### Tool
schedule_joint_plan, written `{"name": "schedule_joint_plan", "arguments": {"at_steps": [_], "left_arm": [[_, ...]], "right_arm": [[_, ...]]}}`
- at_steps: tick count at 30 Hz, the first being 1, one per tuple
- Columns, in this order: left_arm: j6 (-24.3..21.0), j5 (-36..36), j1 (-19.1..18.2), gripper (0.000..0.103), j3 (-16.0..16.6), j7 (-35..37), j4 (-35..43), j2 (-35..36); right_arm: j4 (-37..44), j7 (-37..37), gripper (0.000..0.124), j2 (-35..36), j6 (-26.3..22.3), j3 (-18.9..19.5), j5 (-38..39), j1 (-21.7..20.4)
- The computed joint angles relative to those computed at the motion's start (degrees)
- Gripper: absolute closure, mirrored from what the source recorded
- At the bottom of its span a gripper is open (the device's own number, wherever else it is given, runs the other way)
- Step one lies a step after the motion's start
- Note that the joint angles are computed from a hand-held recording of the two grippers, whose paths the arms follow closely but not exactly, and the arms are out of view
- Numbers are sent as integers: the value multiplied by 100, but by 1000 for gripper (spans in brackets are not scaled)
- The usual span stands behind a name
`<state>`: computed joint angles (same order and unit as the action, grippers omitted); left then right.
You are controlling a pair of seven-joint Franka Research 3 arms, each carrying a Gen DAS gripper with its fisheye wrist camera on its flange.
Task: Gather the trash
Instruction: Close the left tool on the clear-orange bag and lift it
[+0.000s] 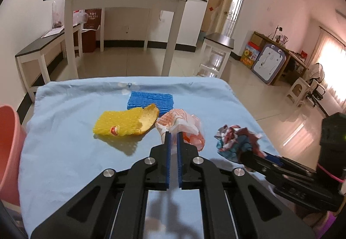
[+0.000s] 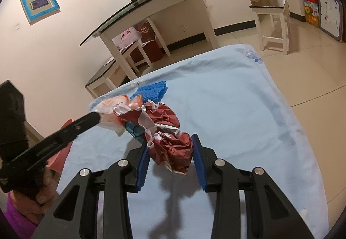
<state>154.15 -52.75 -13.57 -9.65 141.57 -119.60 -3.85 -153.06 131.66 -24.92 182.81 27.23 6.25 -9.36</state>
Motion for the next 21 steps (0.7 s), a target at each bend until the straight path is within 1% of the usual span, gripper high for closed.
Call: {"name": "schedule_joint_plan", "arguments": {"at_steps": [2, 5, 9, 11, 13, 16, 21], "left_arm": [[-21, -101, 4, 98, 39, 71, -94, -144], [-70, -193, -17, 99, 127, 131, -227, -346], [-103, -363, -81, 99, 304, 304, -428, -641], [-49, -454, -133, 99, 384, 438, -532, -768], [68, -561, -188, 99, 470, 602, -648, -910], [191, -706, -258, 98, 625, 829, -773, -1098], [356, -943, -298, 99, 882, 1010, -847, -1306]], "right_arm": [[1, 35, 87, -45, -31, 113, -39, -99], [42, 151, 87, -133, -128, 383, -179, -373], [118, 372, 87, -251, -316, 703, -465, -713], [158, 520, 87, -333, -417, 857, -656, -872], [157, 652, 87, -365, -413, 855, -771, -849], [188, 719, 88, -311, -370, 689, -825, -632], [455, 798, 87, -340, -375, 896, -1093, -759]]}}
